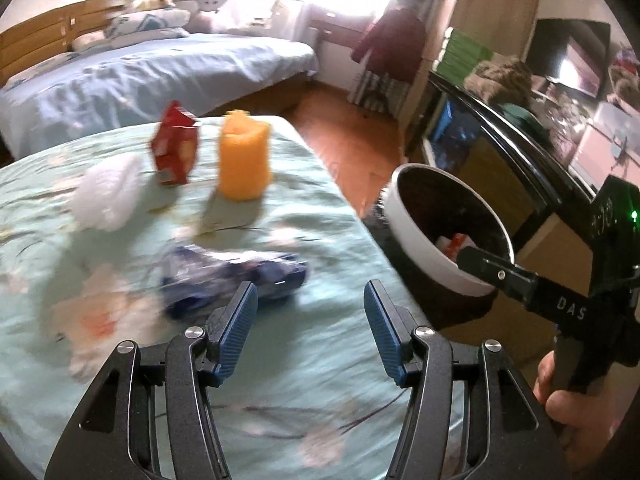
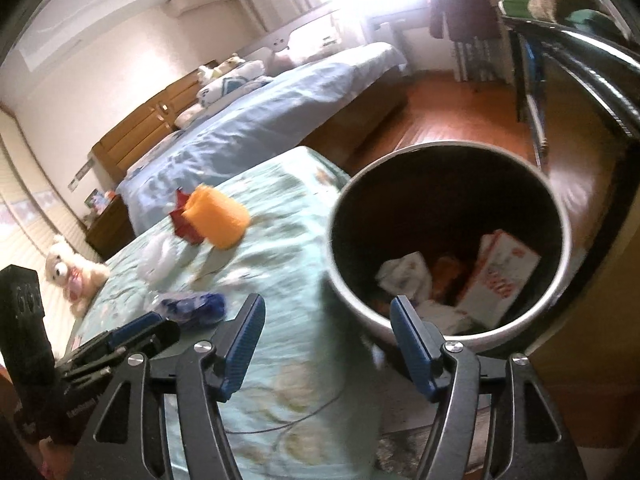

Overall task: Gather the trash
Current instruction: 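Move both open tools back over the remaining table trash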

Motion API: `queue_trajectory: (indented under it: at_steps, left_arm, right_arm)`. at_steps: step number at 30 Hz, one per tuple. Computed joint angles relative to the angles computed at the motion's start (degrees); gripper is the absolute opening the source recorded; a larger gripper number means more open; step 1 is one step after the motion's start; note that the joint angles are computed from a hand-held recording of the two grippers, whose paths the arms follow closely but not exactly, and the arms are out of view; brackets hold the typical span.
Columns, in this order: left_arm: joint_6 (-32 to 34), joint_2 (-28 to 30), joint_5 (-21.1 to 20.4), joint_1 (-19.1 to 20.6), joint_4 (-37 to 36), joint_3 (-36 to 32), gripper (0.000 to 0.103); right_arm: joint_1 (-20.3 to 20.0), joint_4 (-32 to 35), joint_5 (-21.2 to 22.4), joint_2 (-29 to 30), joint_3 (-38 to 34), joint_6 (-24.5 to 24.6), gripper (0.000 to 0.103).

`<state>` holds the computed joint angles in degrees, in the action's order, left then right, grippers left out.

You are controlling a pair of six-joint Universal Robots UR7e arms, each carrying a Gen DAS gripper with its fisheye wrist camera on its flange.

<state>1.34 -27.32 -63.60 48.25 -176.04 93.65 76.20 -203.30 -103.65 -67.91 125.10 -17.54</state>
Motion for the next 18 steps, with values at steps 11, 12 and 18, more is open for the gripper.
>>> queue_trajectory:
  at_steps: [11,12,18]
  left_arm:
    - [-1.3,-4.5,5.4,2.9,-3.5,5.4,0.056]
    - [-1.5,-4.7,5.7,3.2,-3.5,5.6,0.056]
    - [-2.7,-5.5,8.0,5.1,-3.2,5.6,0.06]
  right_arm:
    - [3.2,3.4,2.2,4.7,-1.3,-0.7,0.087]
    - [3.4,3.5,2.3,5.0,-1.4,-0.9,0.087]
    - [5.3,5.4,3.3,8.1,-3.6,-6.1,0.089]
